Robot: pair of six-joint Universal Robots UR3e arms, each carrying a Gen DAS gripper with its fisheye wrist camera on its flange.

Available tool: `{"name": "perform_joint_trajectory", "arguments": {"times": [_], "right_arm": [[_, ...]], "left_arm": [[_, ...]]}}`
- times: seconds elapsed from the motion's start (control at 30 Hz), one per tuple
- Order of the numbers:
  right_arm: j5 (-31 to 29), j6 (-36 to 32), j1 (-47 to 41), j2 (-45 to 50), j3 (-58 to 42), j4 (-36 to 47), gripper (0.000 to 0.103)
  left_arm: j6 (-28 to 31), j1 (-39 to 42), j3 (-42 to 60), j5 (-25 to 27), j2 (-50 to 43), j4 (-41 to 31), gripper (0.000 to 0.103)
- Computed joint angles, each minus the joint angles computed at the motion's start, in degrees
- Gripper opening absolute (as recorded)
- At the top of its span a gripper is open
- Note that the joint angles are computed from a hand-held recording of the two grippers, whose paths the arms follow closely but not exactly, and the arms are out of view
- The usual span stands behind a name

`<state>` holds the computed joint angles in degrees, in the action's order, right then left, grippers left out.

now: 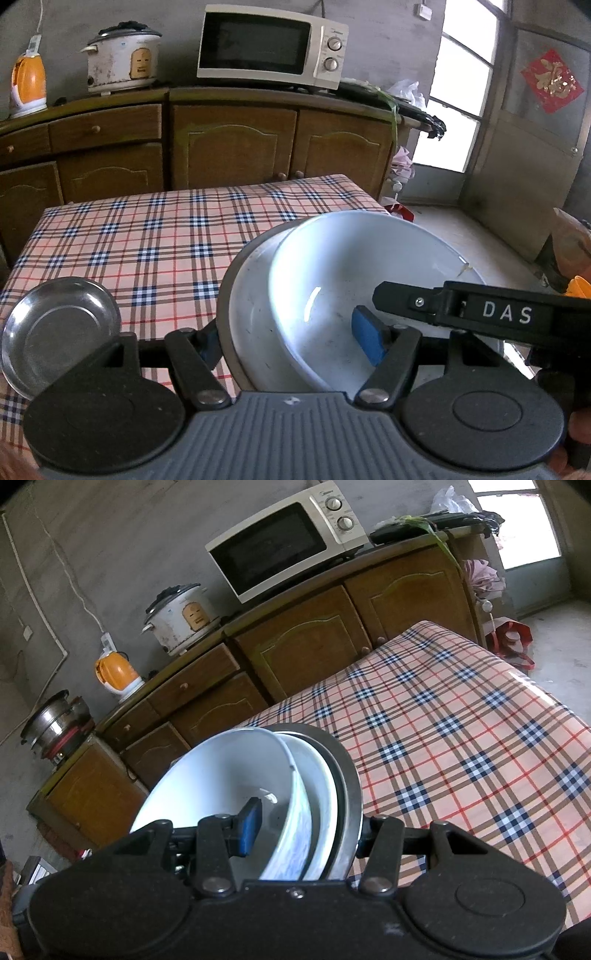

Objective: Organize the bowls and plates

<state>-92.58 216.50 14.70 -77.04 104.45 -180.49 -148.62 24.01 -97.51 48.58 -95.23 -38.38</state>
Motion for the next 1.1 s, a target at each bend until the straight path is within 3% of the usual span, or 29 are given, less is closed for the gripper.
{"name": "perform_joint_trajectory", "arguments": {"times": [1.1], "right_arm": [[-0.6,-1.8,4.7,6.6,-9.9,2.1,0.058]], "left_arm": [[-0.1,5.5,-2.5,-1.1,2.1,2.2,0.072]]}}
